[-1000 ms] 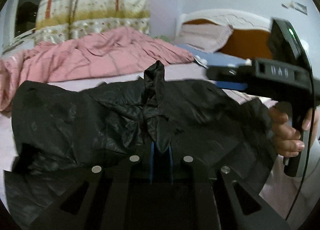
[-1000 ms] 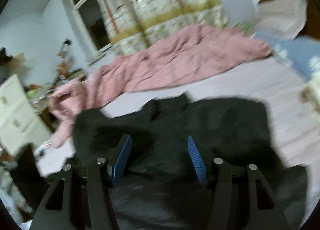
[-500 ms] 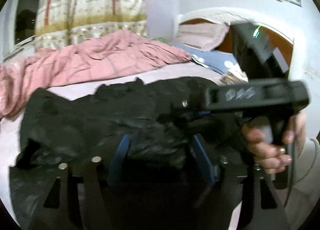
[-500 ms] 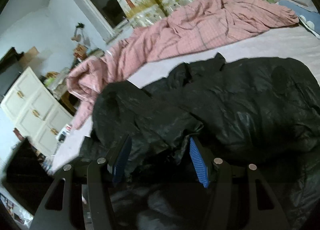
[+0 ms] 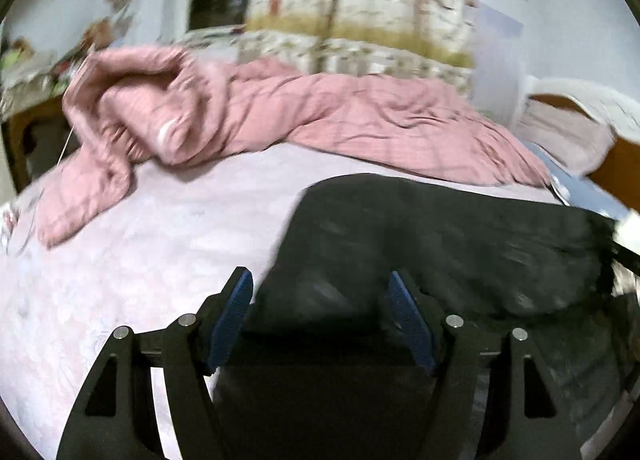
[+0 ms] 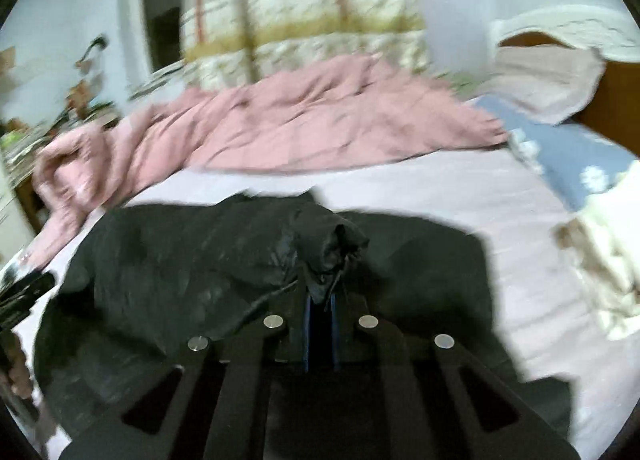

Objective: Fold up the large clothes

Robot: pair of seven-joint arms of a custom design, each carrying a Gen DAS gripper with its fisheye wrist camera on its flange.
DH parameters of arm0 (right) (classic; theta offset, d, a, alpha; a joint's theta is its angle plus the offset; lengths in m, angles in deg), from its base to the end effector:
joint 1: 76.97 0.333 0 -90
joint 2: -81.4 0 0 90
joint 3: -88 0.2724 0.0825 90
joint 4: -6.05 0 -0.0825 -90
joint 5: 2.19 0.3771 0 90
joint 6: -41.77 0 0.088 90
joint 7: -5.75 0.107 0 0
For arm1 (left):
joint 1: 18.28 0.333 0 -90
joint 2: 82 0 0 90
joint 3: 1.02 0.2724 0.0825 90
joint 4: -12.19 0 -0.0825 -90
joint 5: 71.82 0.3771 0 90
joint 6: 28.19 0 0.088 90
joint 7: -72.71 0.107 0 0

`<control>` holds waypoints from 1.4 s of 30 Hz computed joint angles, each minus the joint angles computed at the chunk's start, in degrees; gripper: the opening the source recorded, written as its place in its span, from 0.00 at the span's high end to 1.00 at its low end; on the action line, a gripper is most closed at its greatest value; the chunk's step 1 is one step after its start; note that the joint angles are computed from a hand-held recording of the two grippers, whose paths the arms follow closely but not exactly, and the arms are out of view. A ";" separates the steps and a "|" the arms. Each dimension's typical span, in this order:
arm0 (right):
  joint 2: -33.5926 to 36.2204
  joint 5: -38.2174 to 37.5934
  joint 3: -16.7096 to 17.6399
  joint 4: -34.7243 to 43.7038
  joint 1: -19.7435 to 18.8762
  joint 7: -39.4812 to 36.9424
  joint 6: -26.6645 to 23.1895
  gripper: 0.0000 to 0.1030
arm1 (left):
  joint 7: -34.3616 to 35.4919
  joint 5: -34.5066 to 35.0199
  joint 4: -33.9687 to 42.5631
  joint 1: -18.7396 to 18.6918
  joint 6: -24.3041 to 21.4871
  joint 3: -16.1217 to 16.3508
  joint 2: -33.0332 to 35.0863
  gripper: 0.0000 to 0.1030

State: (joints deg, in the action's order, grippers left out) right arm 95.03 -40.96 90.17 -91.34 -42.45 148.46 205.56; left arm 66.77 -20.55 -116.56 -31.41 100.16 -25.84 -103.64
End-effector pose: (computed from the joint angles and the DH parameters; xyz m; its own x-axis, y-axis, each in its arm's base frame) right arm 0.5103 0.4200 0.5145 0.3380 -0.9320 -0.1307 -0.5577 -0.0864 -0.8255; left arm 0.3922 -0.2953 0.5129 0.4544 -0.8825 0.1215 -0.4583 -0.3485 -0.8176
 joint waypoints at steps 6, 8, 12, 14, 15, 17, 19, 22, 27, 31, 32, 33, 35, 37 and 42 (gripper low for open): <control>-0.89 -4.96 -1.77 0.54 -1.54 4.99 -5.05 0.92 | 3.22 -4.06 0.61 0.33 0.13 1.90 3.13 0.33; -0.32 -2.32 -0.71 0.90 -2.95 2.70 -5.81 0.92 | 5.62 -5.37 3.16 -0.05 -2.78 1.84 6.37 0.33; 1.34 0.33 -0.30 2.50 -3.30 0.01 -8.09 0.92 | 7.19 -5.62 6.13 -1.80 -6.99 2.52 10.50 0.33; 1.87 0.49 -0.61 3.16 -3.07 0.53 -8.88 0.92 | 7.13 -5.47 6.43 -2.73 -7.31 3.14 11.04 0.33; 1.84 0.48 -0.81 3.03 -3.04 0.89 -8.89 0.92 | 7.29 -5.27 6.50 -3.09 -7.39 3.40 11.07 0.33; 1.68 0.06 -1.28 2.76 -3.05 1.91 -9.03 0.92 | 7.48 -4.86 6.44 -3.68 -7.49 3.68 10.86 0.32; 1.70 -0.91 -1.65 2.88 -2.89 3.00 -9.98 0.92 | 7.78 -4.64 6.58 -4.06 -7.65 3.84 10.90 0.32; 1.42 0.07 -1.12 2.20 -3.49 2.44 -9.62 0.91 | 7.86 -4.31 7.23 -4.50 -8.81 3.88 11.41 0.32; -3.08 -1.37 -0.79 -3.07 -3.89 4.31 -6.93 0.75 | 5.98 -4.01 5.95 -5.09 -7.86 3.83 9.06 0.32; -11.04 -11.26 0.17 -11.85 -4.33 15.40 -6.02 0.45 | 1.68 -2.95 3.15 -5.23 -6.79 1.87 4.39 0.27; -12.42 -12.43 0.87 -13.45 -4.88 16.66 -6.04 0.45 | 1.24 -2.81 2.71 -5.32 -6.68 1.32 3.58 0.27; -15.15 -13.77 1.81 -16.63 -5.25 18.58 -6.70 0.43 | 1.26 -2.77 2.51 -5.45 -6.73 0.77 3.10 0.27; -18.98 -15.11 3.57 -21.19 -6.41 21.73 -7.52 0.33 | 1.13 -2.17 2.75 -5.89 -8.81 -1.13 2.75 0.27; -24.04 -21.72 6.74 -26.86 -8.05 31.17 -10.68 0.22 | 0.08 -0.90 2.98 -6.66 -9.86 -2.72 2.63 0.26; -34.29 -19.59 12.75 -36.09 -9.15 35.14 -18.74 0.16 | -5.28 -0.25 0.47 -8.00 -0.80 -3.34 1.15 0.13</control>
State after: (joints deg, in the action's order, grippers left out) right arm 60.74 -60.55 102.92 -127.43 -51.60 183.59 186.82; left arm 61.49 -20.81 -116.09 -39.41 99.37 -29.18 -102.49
